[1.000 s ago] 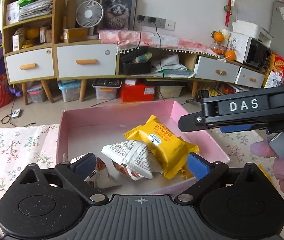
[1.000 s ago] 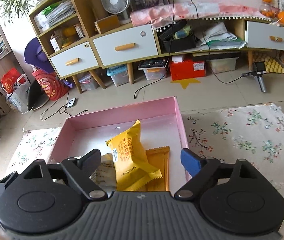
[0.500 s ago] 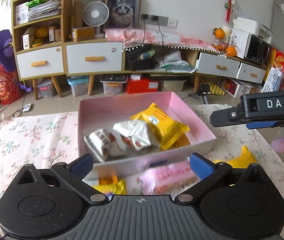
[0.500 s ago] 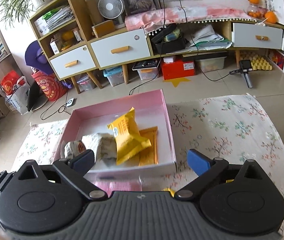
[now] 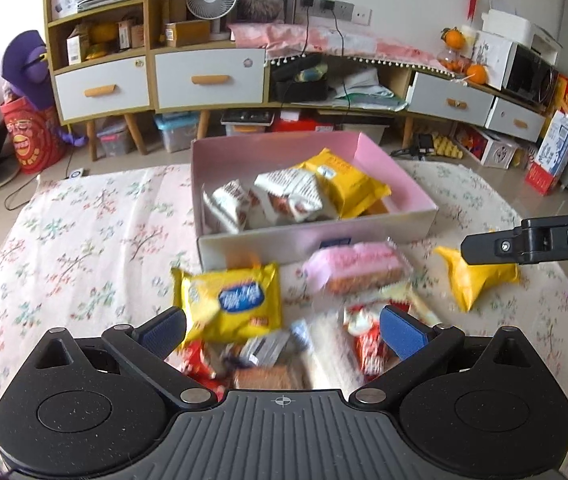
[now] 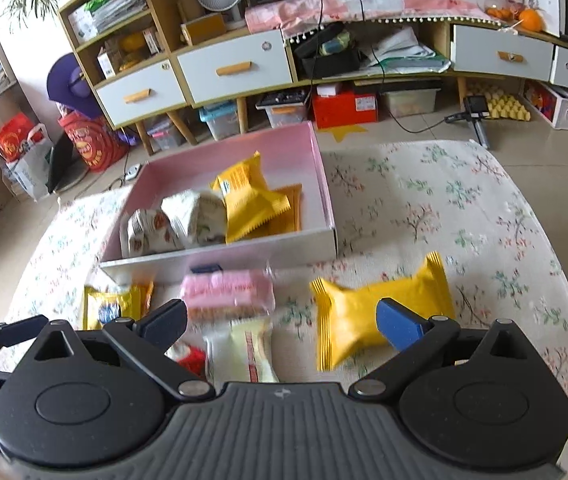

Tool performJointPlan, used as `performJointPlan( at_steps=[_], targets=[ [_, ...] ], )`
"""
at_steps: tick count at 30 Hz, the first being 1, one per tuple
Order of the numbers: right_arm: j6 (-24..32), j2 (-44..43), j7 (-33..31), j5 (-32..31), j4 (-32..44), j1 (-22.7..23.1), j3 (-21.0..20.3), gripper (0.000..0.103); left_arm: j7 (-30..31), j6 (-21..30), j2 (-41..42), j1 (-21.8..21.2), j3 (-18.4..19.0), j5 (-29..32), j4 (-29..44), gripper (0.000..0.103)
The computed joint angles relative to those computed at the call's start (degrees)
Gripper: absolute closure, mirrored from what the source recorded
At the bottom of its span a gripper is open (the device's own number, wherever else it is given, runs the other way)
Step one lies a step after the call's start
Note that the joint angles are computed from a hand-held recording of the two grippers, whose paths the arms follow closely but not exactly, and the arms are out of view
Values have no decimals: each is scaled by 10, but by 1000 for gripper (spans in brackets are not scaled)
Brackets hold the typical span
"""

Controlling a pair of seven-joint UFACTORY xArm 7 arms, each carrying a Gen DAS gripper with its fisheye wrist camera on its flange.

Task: Organize snacks
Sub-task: 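Move both open tools back toward the remaining snacks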

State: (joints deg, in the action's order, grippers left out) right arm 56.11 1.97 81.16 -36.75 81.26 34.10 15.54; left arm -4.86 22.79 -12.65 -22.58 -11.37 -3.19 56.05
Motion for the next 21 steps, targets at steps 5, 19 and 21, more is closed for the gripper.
performJointPlan(
  at_steps=[5, 19, 21],
  targets=[
    [-6, -17, 21, -1, -30, 6, 8, 1, 28, -5, -25, -11, 12, -27, -35, 0],
    [-20, -40, 28, 3, -98, 1, 28, 1, 115, -40, -47, -26, 48, -85, -89, 1],
    [-20, -43, 19, -11, -106, 1, 31, 1, 142, -53, -47, -32, 57, -101, -101, 1]
  ],
)
